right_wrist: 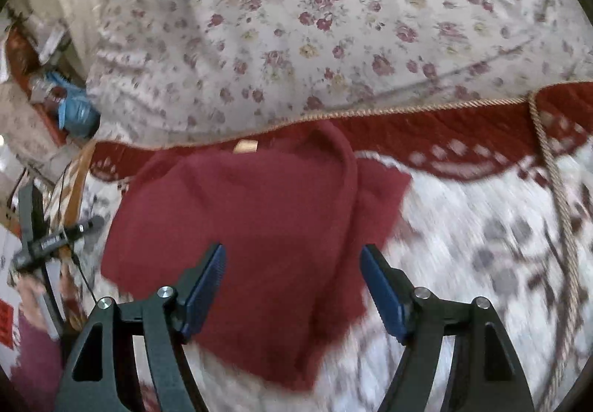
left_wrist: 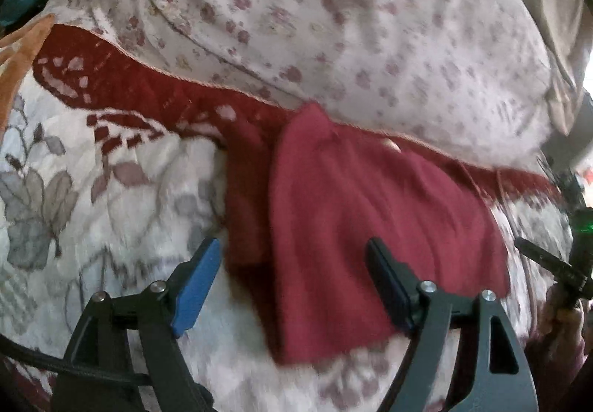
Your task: Fold small clothes
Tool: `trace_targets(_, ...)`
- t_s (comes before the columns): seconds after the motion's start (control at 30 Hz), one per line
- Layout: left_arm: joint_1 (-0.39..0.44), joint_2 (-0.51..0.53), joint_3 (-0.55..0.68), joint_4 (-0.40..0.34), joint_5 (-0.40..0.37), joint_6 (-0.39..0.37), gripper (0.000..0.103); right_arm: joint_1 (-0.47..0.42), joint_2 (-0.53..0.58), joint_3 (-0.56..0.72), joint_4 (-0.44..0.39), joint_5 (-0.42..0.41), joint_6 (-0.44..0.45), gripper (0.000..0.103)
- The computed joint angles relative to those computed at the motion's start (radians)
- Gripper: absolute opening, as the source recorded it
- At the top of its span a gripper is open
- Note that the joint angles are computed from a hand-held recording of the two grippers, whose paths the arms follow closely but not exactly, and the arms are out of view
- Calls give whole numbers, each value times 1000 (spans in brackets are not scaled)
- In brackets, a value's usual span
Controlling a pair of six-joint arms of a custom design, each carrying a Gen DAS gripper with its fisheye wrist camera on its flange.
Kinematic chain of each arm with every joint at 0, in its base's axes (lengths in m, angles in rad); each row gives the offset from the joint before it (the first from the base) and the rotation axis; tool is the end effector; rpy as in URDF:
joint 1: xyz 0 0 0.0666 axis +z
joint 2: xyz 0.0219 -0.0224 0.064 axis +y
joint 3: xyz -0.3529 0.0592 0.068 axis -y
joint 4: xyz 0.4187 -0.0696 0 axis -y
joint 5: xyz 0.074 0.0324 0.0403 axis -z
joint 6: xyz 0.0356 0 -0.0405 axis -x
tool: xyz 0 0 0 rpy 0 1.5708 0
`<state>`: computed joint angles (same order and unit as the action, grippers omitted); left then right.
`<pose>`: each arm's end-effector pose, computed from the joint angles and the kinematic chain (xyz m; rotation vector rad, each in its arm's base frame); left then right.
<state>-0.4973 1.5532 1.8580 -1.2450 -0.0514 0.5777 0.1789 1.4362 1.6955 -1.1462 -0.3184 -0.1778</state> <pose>0.4819 -0.2599 0.5217 -0.1238 2.5469 -0.3695 0.5045 0.1021 0.5131 -0.1425 2.4699 0.5463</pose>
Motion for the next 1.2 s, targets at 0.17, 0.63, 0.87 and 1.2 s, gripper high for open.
trace_targets(0.17, -17, -48, -90, -3, 33, 57, 79, 20, -83, -114, -7, 20, 25, 55)
trace_targets(0.63, -28, -68, -111, -50, 12, 21, 8, 58, -105, -114, -19, 139, 107, 7)
trace_targets(0.87, -6, -95, -142, -49, 38, 35, 8, 42, -126, -171, -42, 155, 100, 6)
trace_targets(1.2, -8, -89, -107, 20, -42, 102, 52, 31, -109, -59, -18, 135, 21, 50)
